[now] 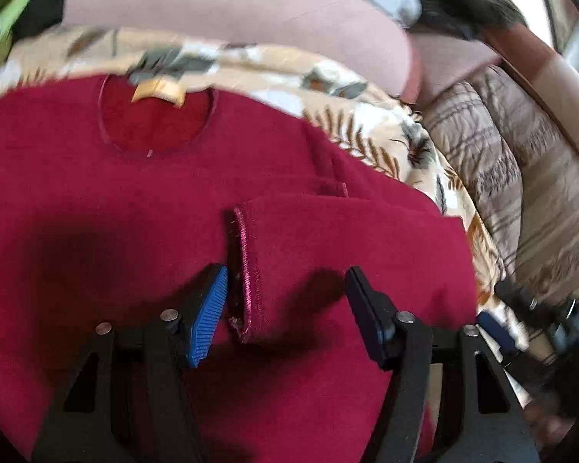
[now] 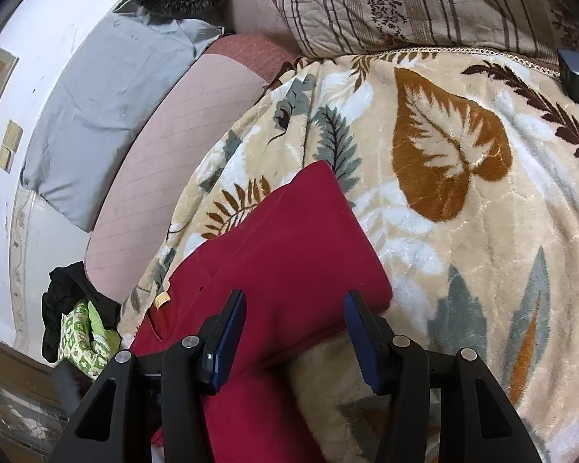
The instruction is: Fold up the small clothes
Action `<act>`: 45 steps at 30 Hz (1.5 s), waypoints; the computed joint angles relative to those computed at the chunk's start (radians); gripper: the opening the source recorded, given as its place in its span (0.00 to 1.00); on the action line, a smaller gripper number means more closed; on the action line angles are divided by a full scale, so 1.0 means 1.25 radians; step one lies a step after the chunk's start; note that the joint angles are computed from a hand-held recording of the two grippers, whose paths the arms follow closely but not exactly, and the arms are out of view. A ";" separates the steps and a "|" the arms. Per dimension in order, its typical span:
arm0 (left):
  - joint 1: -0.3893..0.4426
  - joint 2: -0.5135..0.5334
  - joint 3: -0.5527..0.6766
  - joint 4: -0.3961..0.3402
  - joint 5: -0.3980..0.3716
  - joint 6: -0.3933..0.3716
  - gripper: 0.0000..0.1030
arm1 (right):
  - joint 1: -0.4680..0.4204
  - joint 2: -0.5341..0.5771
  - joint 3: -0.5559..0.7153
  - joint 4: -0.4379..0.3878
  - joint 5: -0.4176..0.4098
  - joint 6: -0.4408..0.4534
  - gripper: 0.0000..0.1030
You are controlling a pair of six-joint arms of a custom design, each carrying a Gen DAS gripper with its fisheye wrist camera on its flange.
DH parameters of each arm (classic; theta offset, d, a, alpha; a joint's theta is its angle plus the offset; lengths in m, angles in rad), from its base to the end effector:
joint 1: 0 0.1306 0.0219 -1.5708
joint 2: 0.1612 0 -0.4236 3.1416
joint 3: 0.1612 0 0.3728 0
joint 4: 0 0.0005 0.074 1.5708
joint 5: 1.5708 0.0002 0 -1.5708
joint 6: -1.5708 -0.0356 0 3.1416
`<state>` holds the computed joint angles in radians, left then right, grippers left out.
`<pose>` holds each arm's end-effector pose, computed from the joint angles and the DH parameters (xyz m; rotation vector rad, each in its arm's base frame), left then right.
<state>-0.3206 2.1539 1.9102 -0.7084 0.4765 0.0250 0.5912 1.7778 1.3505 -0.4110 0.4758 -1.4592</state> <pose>0.6892 -0.2466 0.2661 0.5638 2.4604 -0.7404 0.4944 0.3116 0.2926 1.1761 2.0224 0.4706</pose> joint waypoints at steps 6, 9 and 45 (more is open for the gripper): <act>0.004 -0.004 -0.017 0.023 0.086 -0.017 0.68 | -0.001 0.003 0.004 0.002 -0.004 0.001 0.49; 0.003 -0.009 -0.015 0.018 0.131 -0.015 0.66 | 0.000 0.004 0.005 0.001 -0.003 -0.003 0.49; 0.180 -0.148 -0.038 0.101 0.105 0.191 0.03 | 0.004 -0.004 0.001 -0.026 0.043 -0.008 0.49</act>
<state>-0.0960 1.9686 1.8622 -0.5819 0.6077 0.2632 0.5958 1.7733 1.3513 -0.4431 0.5299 -1.4693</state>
